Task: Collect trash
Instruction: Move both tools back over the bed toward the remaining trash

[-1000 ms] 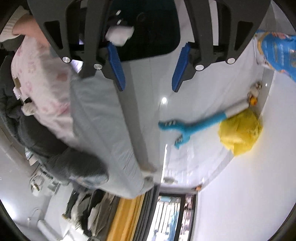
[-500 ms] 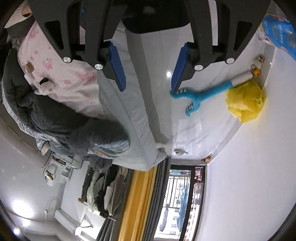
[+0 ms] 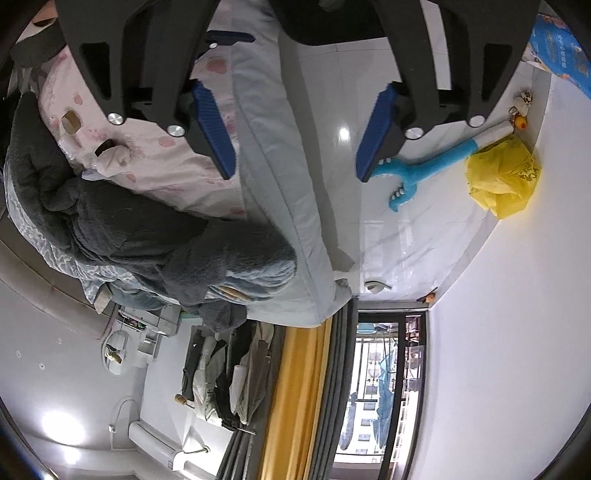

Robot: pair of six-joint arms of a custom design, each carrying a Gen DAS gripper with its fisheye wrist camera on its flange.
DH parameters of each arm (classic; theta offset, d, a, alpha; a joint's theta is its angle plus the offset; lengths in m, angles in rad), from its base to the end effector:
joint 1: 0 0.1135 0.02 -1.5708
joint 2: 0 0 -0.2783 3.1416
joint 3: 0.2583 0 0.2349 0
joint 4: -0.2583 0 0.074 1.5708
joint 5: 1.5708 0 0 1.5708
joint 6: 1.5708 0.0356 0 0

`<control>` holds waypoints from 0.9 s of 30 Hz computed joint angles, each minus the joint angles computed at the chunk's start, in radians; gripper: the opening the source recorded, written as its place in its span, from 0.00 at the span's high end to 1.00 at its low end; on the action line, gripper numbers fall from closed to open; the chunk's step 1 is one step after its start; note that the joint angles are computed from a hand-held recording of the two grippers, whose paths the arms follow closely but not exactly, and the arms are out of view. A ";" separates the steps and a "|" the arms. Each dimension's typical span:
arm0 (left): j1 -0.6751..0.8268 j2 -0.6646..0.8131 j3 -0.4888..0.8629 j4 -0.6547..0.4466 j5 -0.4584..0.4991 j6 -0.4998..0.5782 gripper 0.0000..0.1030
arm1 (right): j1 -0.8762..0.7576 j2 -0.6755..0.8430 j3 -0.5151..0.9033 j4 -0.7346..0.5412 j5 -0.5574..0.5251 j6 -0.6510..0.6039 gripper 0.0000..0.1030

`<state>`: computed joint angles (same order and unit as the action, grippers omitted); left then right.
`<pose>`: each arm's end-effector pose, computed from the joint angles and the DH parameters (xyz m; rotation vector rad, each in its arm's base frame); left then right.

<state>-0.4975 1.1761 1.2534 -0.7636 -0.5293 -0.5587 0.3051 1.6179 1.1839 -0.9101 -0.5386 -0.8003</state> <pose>0.1982 -0.0872 0.3814 -0.3387 2.1227 -0.0096 0.2691 0.1039 0.2485 -1.5010 2.2706 0.6521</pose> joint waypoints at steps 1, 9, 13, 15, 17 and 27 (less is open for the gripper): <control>-0.012 0.017 0.009 0.014 -0.002 -0.001 0.26 | -0.020 -0.001 0.009 -0.006 -0.006 -0.012 0.30; -0.113 0.150 0.109 0.040 -0.084 0.000 0.12 | -0.224 0.003 0.102 -0.045 -0.083 -0.097 0.27; -0.130 0.201 0.147 0.055 -0.068 -0.010 0.09 | -0.324 0.032 0.159 -0.066 -0.116 -0.133 0.26; -0.136 0.236 0.176 0.052 -0.067 -0.017 0.08 | -0.380 0.062 0.204 -0.085 -0.132 -0.154 0.24; -0.142 0.277 0.209 0.055 -0.056 -0.022 0.08 | -0.421 0.084 0.236 -0.097 -0.139 -0.168 0.23; -0.170 0.464 0.363 0.054 0.009 -0.043 0.04 | -0.595 0.212 0.434 -0.135 -0.180 -0.193 0.21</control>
<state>-0.6674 1.6403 1.6161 -0.7091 -0.5202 -0.6022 -0.2898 1.8294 1.6180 -1.0451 -0.7188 -0.9931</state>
